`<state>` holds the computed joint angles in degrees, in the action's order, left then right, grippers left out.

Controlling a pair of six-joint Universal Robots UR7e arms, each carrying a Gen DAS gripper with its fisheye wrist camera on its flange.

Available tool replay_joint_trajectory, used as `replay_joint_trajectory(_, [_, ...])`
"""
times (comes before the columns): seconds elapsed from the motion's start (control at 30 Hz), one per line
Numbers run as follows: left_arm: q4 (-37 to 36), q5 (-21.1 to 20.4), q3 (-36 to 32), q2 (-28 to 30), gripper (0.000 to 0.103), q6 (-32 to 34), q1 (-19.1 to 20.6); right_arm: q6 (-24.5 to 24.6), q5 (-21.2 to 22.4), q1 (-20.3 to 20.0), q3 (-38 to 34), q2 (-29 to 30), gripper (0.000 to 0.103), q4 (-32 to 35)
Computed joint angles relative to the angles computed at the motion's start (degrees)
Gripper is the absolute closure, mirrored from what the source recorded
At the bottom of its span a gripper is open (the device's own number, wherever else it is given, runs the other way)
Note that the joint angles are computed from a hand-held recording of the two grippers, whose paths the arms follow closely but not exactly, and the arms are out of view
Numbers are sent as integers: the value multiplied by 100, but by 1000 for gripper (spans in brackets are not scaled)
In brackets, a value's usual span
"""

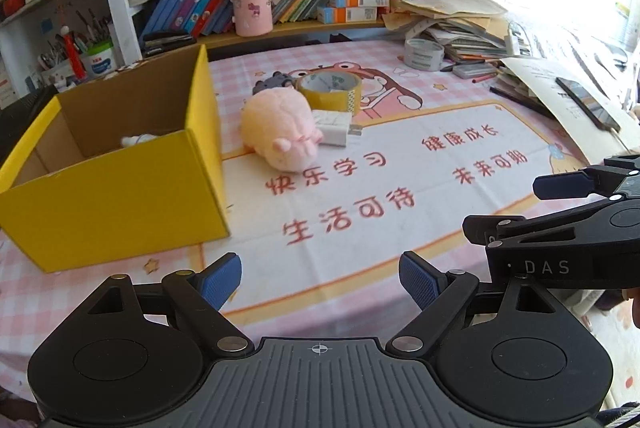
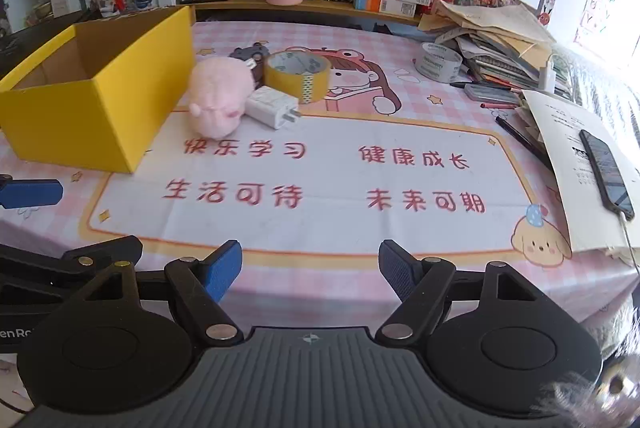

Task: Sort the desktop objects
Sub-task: 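Move both open grippers toward the plush pig and charger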

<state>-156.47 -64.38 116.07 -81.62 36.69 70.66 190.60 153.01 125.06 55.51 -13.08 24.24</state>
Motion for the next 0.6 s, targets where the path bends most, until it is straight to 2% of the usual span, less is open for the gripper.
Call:
replay_joint_trajectory(0.23, [-375,442,-40,404,14,-590,-265,-624,-454,-396,444,-492,29,-413])
replay_joint_trajectory(0.47, [-778,842,-17,670,14,-958,-460,-1401,-945,-673,769,-873,29,-811])
replay_joint_trajectory(0.6, [-930,1010,4,789,14,-1095,-521,-1667,-1157,-793,864,-1007,29,-932])
